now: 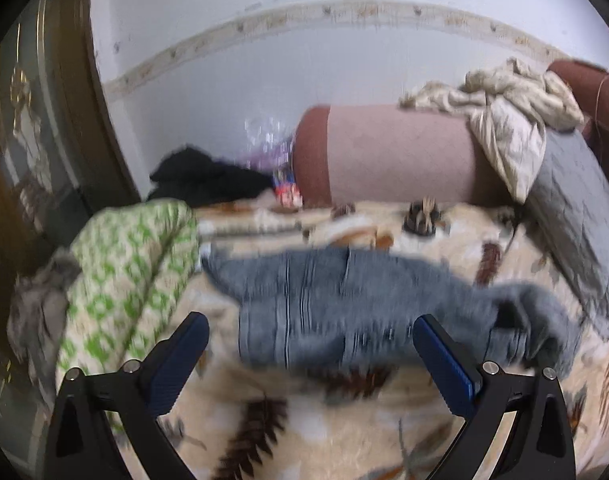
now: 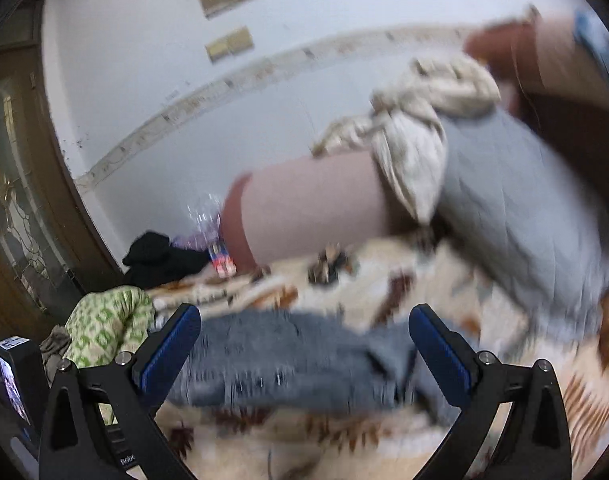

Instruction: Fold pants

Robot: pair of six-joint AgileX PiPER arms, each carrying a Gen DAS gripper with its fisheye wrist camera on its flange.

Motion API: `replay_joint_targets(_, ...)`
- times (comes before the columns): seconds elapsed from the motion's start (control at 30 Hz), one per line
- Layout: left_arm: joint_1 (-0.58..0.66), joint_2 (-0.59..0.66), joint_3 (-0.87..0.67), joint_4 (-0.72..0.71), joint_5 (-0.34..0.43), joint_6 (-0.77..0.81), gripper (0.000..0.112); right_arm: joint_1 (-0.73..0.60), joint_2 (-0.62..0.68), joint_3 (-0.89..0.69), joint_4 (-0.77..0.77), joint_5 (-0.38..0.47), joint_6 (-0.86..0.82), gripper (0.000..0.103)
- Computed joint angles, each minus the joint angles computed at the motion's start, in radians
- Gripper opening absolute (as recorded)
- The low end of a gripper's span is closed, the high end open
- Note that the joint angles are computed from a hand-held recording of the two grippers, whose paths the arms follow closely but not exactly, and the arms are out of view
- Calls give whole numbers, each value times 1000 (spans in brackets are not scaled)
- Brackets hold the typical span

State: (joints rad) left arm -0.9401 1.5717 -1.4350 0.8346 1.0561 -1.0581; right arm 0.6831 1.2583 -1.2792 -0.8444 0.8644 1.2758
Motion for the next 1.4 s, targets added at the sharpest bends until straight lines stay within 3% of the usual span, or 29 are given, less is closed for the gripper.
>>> replay_joint_targets(0.1,14,-5,18,77,-43,-45,103,-8,-27,70,-173,-45,158,103)
replay_joint_targets(0.17,69,-22,102,52,-158,-53,103,-65,-60,148,-164,-141,183,103)
replay_joint_targets(0.27,144,30,120,-67,-216,25,103,-225,-34,222,98,-293,-33,103)
replay_joint_targets(0.4,193,96,126,-26,-253,15,103,-347,59,232,472,-346,-406,103)
replay_joint_targets(0.47,238,128,110,-56,-268,33,103,-358,83,254,515,-374,-479,103)
replay_joint_targets(0.6,361,154,106,-311,-349,200,103,-375,139,230,559,-335,-564,97)
replay_joint_targets(0.73,446,201,122,-492,-377,333,103,-390,181,164,569,-262,-633,95)
replay_joint_targets(0.83,516,268,55,-733,-356,539,102,-441,286,38,667,-175,-876,93)
replay_joint_targets(0.93,518,338,-54,-727,-286,600,98,-499,351,-12,723,-132,-1009,89)
replay_joint_targets(1.0,517,350,-71,-762,-279,649,98,-566,341,51,904,-183,-1140,89)
replay_joint_targets(1.03,521,348,-56,-795,-299,675,98,-579,355,63,966,-168,-1178,89)
replay_joint_targets(1.07,526,353,-44,-835,-309,694,94,-585,372,45,989,-130,-1212,80)
replay_joint_targets(1.13,537,388,-94,-910,-237,738,67,-552,393,22,913,-111,-1208,70)
replay_joint_targets(1.17,533,395,-110,-911,-223,739,53,-545,410,6,882,-96,-1186,56)
replay_joint_targets(1.2,523,401,-124,-871,-215,718,48,-556,439,-18,886,-71,-1189,20)
replay_joint_targets(1.23,515,409,-136,-834,-207,696,42,-576,470,-39,905,-43,-1195,5)
replay_joint_targets(1.27,519,421,-152,-831,-189,693,28,-584,482,-48,903,-33,-1195,4)
replay_joint_targets(1.4,582,348,-87,-1004,-244,809,13,-599,417,-38,912,-65,-1182,3)
